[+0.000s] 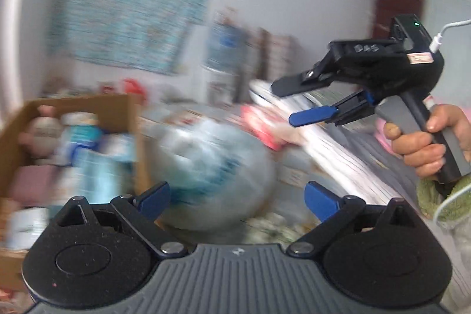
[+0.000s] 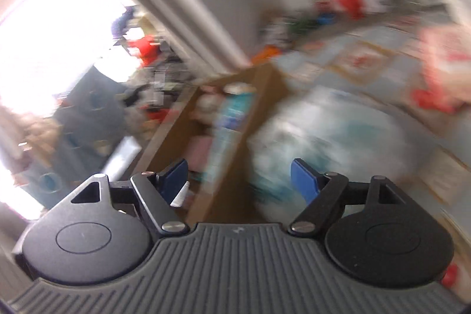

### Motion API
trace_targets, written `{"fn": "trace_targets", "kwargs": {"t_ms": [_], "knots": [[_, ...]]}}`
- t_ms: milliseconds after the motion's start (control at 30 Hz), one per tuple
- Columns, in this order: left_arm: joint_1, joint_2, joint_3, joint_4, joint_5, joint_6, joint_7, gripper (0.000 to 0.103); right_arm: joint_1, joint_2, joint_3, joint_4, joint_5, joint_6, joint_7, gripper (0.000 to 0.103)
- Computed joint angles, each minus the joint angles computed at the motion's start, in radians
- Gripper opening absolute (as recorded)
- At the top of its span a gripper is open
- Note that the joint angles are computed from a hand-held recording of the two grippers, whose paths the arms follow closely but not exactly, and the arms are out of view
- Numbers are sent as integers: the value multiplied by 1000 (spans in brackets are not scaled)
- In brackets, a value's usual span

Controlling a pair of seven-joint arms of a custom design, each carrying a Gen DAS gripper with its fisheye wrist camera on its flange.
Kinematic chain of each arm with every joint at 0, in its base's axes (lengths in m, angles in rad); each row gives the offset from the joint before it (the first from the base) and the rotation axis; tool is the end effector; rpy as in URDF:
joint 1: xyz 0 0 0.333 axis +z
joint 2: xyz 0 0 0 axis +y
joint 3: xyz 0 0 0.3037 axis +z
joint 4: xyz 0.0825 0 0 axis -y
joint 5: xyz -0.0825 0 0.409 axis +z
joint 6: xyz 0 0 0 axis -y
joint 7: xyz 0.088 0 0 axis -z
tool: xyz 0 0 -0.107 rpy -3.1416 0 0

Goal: Organize soft objects
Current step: 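Lower the yogurt cup into the box and open the right gripper, then close the right gripper on the gold tissue pack while the left gripper closes on the green floral scrunchie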

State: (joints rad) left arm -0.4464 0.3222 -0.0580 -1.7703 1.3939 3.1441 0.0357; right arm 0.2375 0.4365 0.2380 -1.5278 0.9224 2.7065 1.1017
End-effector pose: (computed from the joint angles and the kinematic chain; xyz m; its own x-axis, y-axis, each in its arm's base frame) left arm 0.5469 -0.3970 0.4248 -0.4152 -0.8987 0.1414 -0.5074 0.0997 -0.8559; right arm 0.6858 0.2889 0.4653 0.3591 -0.7274 -0.5848 -0.7887 0.0985 -0.6068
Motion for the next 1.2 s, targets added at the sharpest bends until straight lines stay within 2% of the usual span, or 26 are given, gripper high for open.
{"fn": "trace_targets", "kwargs": {"t_ms": [67, 167, 200, 267, 333, 367, 500, 700, 767, 800, 833, 867, 1000, 1100, 1200], "knots": [[57, 59, -106, 20, -205, -10, 269, 98, 1, -64, -30, -124, -14, 28, 57, 77], [70, 143, -170, 70, -314, -26, 455, 98, -5, -125, -44, -270, 2, 60, 76, 77], [101, 172, -223, 81, -376, -46, 550, 98, 6, -138, -58, -306, -27, 69, 97, 77], [161, 232, -324, 104, -489, -88, 708, 97, 44, -152, -95, -361, -148, 94, 163, 77], [197, 280, -388, 128, -570, -135, 816, 94, 79, -160, -137, -390, -312, 86, 230, 78], [192, 294, -387, 139, -590, -152, 837, 91, 88, -155, -149, -387, -387, 60, 239, 81], [114, 295, -302, 156, -616, -215, 830, 72, 105, -91, -162, -305, -587, -49, 218, 82], [65, 276, -228, 137, -694, -217, 848, 72, 121, 15, -157, -159, -742, -157, 113, 83], [46, 276, -206, 141, -719, -221, 859, 72, 128, 51, -164, -118, -764, -189, 111, 77], [36, 279, -196, 148, -732, -223, 867, 72, 130, 64, -166, -103, -768, -202, 117, 68], [29, 284, -188, 155, -745, -223, 878, 72, 127, 75, -166, -89, -761, -214, 128, 66], [22, 287, -180, 160, -759, -222, 889, 72, 126, 76, -169, -93, -754, -195, 146, 62], [1, 317, -162, 196, -816, -213, 949, 79, 117, 86, -192, -84, -698, -152, 323, 57], [-38, 348, -128, 244, -838, -224, 985, 83, 67, 89, -162, -94, -592, -108, 406, 57], [-88, 389, -80, 311, -845, -257, 981, 86, 50, 80, -144, -131, -539, -41, 435, 56]]}}
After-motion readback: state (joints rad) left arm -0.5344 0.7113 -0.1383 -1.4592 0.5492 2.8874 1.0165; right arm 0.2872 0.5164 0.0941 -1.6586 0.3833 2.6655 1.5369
